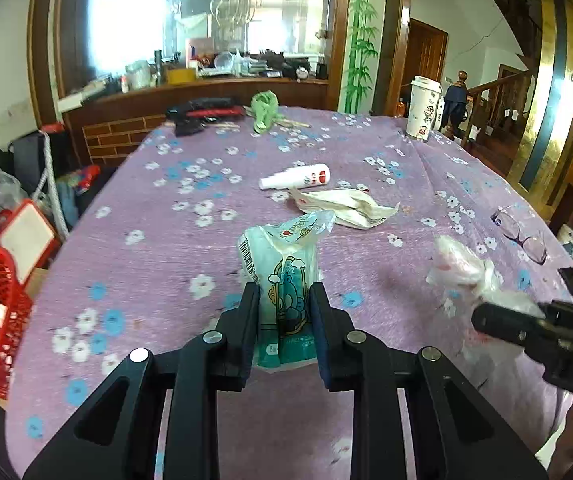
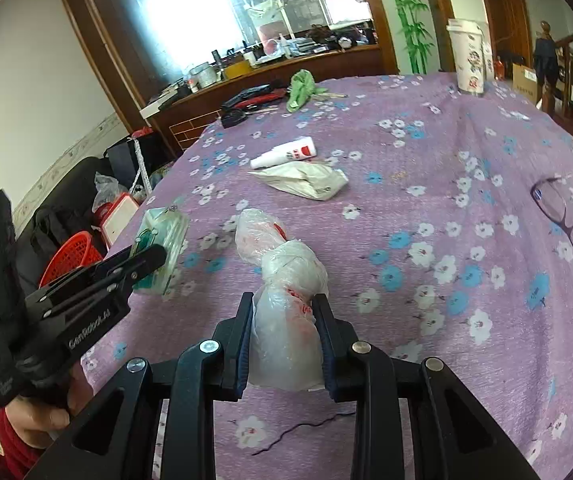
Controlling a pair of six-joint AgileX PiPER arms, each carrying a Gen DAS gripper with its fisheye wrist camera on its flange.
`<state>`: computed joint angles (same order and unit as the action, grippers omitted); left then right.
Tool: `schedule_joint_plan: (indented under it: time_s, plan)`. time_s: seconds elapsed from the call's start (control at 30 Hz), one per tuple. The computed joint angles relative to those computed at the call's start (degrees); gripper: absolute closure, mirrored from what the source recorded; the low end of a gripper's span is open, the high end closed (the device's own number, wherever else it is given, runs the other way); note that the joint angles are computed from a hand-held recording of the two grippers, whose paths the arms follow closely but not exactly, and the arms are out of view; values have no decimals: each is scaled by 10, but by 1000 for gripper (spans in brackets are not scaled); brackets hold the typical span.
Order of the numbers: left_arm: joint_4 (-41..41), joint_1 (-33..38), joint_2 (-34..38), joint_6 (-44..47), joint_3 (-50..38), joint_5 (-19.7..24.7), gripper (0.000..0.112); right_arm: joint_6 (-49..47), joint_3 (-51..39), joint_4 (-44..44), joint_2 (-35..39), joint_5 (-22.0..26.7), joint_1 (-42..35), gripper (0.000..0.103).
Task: Collect trash
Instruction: 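Lift the plastic bag and green packet off the table with both tools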
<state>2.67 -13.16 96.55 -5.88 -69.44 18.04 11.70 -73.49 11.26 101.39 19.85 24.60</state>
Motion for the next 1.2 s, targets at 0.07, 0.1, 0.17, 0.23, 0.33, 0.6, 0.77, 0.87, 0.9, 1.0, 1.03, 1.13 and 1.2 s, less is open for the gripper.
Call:
schedule_joint_plan:
  time_s: [0.07, 0.1, 0.17, 0.23, 0.33, 0.6, 0.77, 0.87, 0.9, 1.0, 1.03, 1.13, 1.2]
  plan:
    - [25, 1, -16, -20, 21, -8, 88, 20, -3, -22, -2, 1, 10, 73]
    - [38, 3, -26, -30, 34, -14, 88, 32, -5, -33, -2, 3, 15, 73]
    - [60, 4, -38, -49, 52, -21, 88, 50, -7, -52, -4, 5, 24, 73]
    - [75, 7, -47, -61, 67, -28, 88, 80, -9, -80, -6, 7, 34, 73]
    - [112, 12, -65, -93, 93, -38, 88, 108, -15, -106, -5, 12, 48, 73]
    - [218, 21, -110, -192, 145, -63, 88, 197, -30, -198, -5, 36, 85, 73]
    - [300, 18, -126, -270, 162, -71, 88, 226, -43, -231, -3, 52, 99, 73]
    - [350, 18, -135, -317, 169, -74, 87, 232, -50, -241, -1, 58, 105, 73]
    - [356, 18, -137, -322, 170, -75, 87, 234, -53, -244, 0, 60, 107, 73]
    - [368, 20, -135, -336, 168, -77, 87, 234, -61, -246, 4, 66, 109, 73]
    - [368, 22, -135, -336, 168, -78, 87, 234, -64, -247, 6, 68, 109, 73]
    - [354, 30, -134, -323, 168, -82, 87, 234, -72, -247, 12, 73, 112, 73]
    - [332, 36, -133, -302, 167, -84, 87, 234, -77, -250, 16, 77, 115, 73]
